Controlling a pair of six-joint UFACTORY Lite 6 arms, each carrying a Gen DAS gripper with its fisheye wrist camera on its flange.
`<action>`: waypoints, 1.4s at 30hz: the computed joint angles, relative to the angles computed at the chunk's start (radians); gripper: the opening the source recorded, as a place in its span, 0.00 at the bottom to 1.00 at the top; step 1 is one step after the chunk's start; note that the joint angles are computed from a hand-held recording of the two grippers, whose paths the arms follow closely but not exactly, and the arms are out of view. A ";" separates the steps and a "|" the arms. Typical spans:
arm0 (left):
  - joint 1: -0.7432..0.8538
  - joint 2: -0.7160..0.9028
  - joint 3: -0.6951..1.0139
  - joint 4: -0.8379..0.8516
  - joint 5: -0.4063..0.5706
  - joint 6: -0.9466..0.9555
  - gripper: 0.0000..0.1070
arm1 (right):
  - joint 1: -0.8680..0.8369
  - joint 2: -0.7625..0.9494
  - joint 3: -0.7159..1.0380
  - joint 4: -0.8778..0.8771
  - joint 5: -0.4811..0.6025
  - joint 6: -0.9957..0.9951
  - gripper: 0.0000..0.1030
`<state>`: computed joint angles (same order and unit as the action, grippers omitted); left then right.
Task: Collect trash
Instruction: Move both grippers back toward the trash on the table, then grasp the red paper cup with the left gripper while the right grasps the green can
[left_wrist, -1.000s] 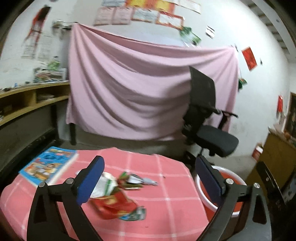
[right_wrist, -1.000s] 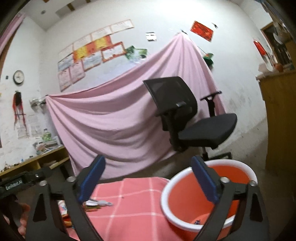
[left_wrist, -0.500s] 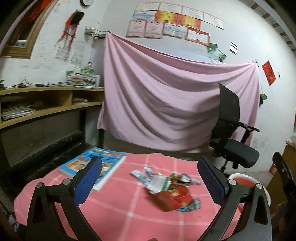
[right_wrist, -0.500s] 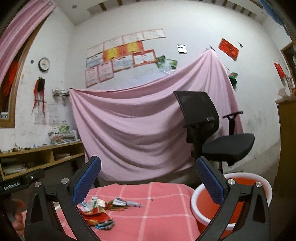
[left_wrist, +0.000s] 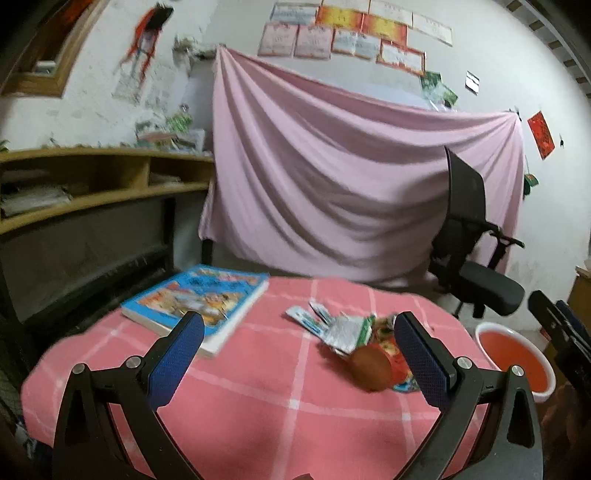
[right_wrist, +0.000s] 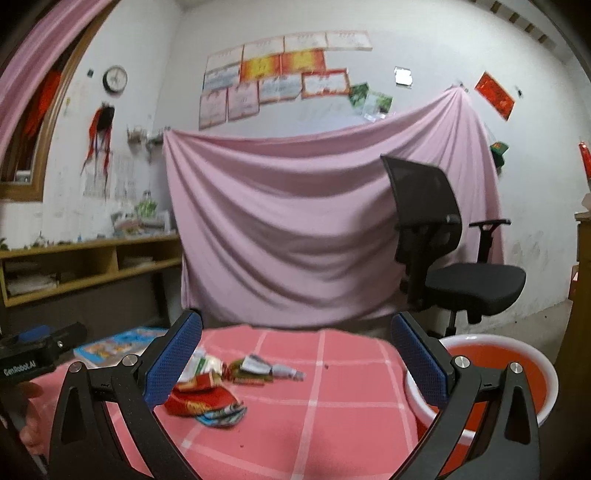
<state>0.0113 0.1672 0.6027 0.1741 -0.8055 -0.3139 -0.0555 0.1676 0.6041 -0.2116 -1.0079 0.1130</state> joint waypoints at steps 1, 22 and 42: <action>0.004 0.016 0.017 0.029 0.013 -0.024 0.94 | 0.000 0.014 0.024 -0.009 0.038 0.008 1.00; -0.038 0.306 0.422 0.722 0.264 -0.690 0.36 | -0.015 0.251 0.359 -0.422 0.472 0.381 0.46; 0.075 0.142 0.198 0.488 0.247 -0.511 0.11 | 0.075 0.369 0.536 -0.927 0.584 0.727 0.39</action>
<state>0.0861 0.3096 0.8003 0.6622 -0.5585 -0.8248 0.0192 0.5370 1.1404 -1.1381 -0.4238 0.8405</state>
